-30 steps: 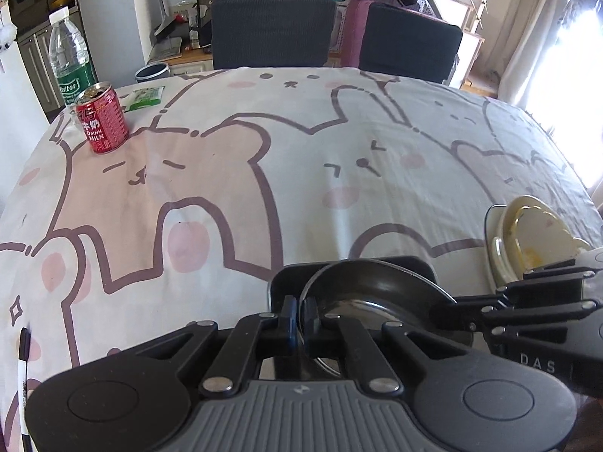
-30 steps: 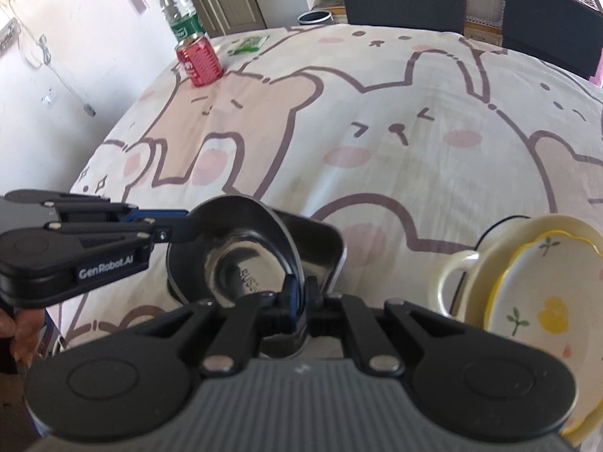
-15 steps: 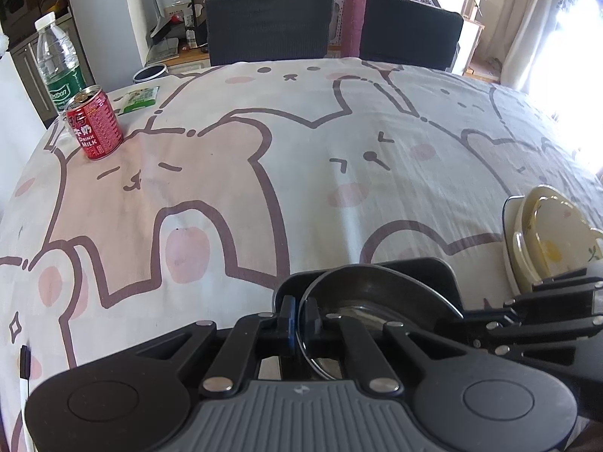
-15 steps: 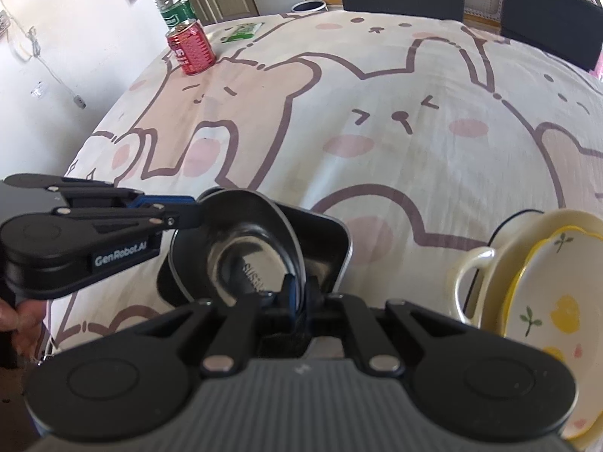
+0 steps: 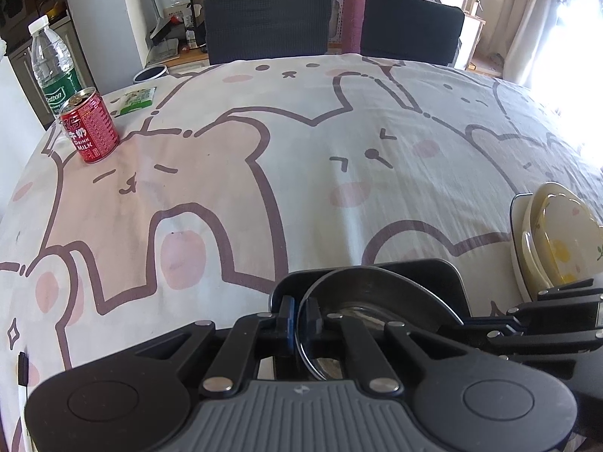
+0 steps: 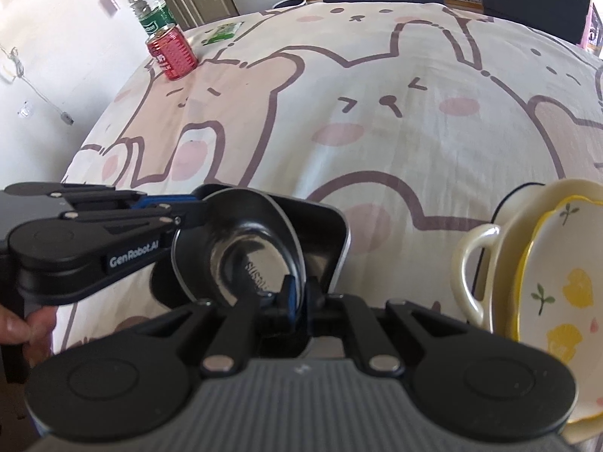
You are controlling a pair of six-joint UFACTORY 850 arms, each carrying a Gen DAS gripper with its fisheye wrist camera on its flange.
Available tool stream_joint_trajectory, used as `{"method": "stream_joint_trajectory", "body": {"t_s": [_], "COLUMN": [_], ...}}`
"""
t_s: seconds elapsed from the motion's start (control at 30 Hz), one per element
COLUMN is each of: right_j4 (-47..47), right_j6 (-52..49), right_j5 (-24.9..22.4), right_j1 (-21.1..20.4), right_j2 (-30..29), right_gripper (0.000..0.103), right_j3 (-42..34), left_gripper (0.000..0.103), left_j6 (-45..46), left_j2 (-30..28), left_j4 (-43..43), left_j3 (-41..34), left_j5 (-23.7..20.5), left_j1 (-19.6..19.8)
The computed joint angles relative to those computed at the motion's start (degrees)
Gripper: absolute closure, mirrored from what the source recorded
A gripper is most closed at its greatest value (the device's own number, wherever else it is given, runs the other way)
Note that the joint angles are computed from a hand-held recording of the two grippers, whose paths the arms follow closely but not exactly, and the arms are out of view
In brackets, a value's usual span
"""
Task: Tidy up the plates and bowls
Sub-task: 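Lower the oval steel bowl into the stacked steel trays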
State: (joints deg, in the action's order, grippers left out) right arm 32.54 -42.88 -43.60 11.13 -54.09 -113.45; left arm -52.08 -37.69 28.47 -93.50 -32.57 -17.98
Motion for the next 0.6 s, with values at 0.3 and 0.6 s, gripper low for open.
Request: {"method": "stream_joint_trajectory", "body": {"t_s": [0.3,0.6], "right_j4": [-0.5,-0.57], "right_j6": [0.51,-0.39], "right_j5": [-1.14,-0.34], "right_j1": [0.15,0.19], "right_j2": [-0.27,0.38], "right_gripper": [0.097,0.097], "right_j3": [-0.43,0.46], "left_gripper": [0.096,0.095], "left_j6": [0.9,1.38], "left_j2": [-0.55,-0.6], "left_j4": [-1.28,-1.75], "left_j3": [-0.61,-0.67], "left_j5": [-0.88,-0.87], "left_j1": [0.18,0.27]}}
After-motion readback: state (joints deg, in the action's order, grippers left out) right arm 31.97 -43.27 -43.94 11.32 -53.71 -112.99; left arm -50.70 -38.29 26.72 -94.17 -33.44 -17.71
